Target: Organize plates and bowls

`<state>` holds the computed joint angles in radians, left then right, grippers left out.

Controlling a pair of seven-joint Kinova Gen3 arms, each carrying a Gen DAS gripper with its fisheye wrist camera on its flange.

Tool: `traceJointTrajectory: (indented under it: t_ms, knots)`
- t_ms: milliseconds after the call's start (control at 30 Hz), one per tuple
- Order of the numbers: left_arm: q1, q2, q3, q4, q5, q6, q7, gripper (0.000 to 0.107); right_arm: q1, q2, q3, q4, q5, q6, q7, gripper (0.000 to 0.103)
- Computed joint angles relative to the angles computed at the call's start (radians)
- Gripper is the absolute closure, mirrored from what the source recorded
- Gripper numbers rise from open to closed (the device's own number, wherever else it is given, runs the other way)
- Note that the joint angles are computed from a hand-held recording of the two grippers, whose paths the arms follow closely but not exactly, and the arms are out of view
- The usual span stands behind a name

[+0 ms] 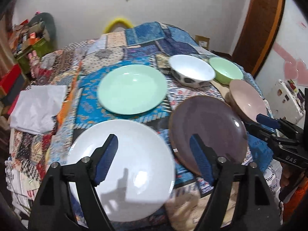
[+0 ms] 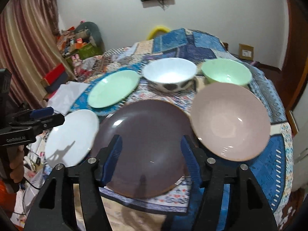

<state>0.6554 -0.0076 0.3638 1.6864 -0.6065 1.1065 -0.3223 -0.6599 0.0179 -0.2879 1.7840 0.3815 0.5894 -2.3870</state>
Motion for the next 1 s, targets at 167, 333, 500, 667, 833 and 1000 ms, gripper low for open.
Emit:
traceJointTrajectory:
  t_ms: [167, 333, 500, 667, 833, 1000]
  knots:
    - [-0.028, -0.071, 0.009, 0.049, 0.011, 0.064, 0.014, 0.029, -0.013, 0.040, 0.001, -0.044, -0.054, -0.021, 0.076, 0.040]
    - [-0.095, -0.131, 0.018, 0.106, 0.066, 0.087, -0.016, 0.029, -0.049, 0.097, 0.010, -0.097, -0.090, -0.018, 0.130, 0.039]
    - [-0.165, -0.185, 0.007, 0.176, 0.147, 0.072, -0.076, 0.029, -0.087, 0.165, 0.026, -0.167, -0.128, 0.006, 0.203, 0.039]
    - [-0.227, -0.228, -0.016, 0.247, 0.239, 0.026, -0.147, 0.029, -0.105, 0.248, 0.035, -0.254, -0.199, 0.042, 0.307, 0.039]
    - [-0.277, -0.272, -0.039, 0.319, 0.335, -0.059, -0.209, 0.035, -0.122, 0.323, 0.049, -0.343, -0.245, 0.095, 0.379, 0.050]
    - [-0.319, -0.293, -0.061, 0.365, 0.423, -0.128, -0.290, 0.054, -0.135, 0.401, 0.061, -0.458, -0.292, 0.188, 0.468, 0.065]
